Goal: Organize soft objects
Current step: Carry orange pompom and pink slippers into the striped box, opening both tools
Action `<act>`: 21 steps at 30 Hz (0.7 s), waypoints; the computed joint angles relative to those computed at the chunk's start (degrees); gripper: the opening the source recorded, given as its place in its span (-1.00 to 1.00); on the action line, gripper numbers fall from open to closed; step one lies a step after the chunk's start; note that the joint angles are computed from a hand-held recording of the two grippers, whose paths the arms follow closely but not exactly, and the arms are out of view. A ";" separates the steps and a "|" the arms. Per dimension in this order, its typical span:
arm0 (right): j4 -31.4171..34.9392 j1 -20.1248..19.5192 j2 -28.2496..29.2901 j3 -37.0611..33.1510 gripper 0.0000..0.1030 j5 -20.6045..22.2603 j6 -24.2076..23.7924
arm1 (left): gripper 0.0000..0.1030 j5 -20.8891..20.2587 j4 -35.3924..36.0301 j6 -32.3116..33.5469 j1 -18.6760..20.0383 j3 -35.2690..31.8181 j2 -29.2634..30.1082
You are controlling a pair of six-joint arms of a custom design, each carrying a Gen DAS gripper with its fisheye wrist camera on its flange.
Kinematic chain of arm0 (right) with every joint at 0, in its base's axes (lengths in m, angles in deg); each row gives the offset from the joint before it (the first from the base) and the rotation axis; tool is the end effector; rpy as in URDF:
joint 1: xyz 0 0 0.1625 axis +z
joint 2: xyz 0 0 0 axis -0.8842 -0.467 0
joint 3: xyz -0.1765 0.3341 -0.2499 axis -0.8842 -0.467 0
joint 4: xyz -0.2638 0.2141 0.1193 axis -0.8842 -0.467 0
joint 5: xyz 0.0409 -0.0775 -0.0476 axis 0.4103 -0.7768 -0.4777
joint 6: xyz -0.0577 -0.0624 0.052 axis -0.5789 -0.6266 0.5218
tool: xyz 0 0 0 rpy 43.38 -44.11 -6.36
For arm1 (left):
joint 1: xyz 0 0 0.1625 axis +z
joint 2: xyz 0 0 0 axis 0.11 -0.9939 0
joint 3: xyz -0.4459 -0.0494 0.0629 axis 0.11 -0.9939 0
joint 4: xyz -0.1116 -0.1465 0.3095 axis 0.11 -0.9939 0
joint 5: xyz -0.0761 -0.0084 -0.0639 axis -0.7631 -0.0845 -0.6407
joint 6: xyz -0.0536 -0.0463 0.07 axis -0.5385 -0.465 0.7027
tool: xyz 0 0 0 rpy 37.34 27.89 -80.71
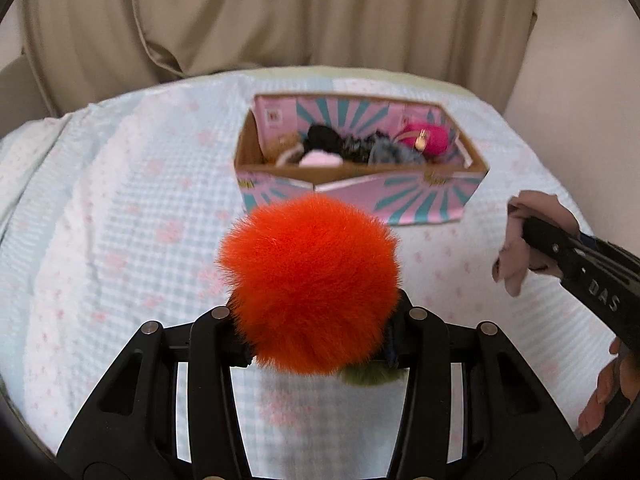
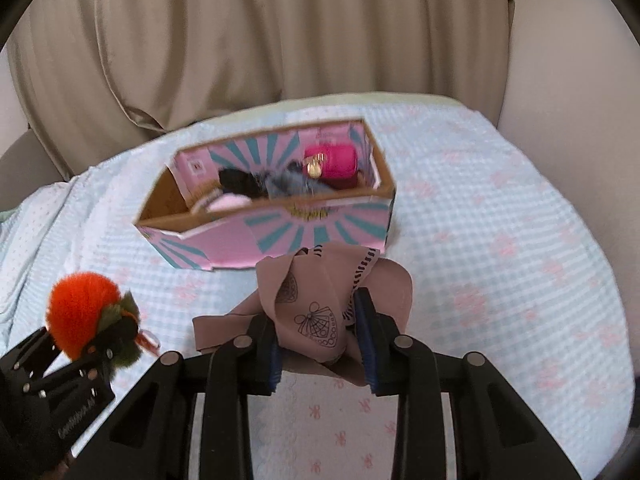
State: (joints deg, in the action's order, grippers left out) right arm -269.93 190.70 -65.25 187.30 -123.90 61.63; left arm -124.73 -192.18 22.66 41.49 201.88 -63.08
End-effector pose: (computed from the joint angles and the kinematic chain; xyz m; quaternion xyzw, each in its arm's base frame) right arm 0.2912 -0.3022 0.0331 -0.1370 -0.8057 0.4208 0.3937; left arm -0.1126 -0.4002 0.2152 0.3712 0.8813 -0.1890 0.2233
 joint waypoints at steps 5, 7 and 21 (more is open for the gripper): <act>22.77 6.09 -10.07 -2.37 -0.44 0.70 10.60 | -0.19 3.32 14.70 -10.17 -6.78 -3.51 -7.81; 27.48 7.80 -12.68 -3.25 -0.44 1.24 11.88 | -0.19 4.85 20.04 -14.25 -9.97 -4.86 -10.58; 49.22 15.09 -25.48 -9.51 -0.44 2.61 12.49 | -0.19 8.33 39.65 -27.13 -19.87 -14.65 -14.21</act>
State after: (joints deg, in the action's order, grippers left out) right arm -220.71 205.79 -90.72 177.79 -121.28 74.12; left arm -116.40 -152.53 -4.47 21.62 187.24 -77.29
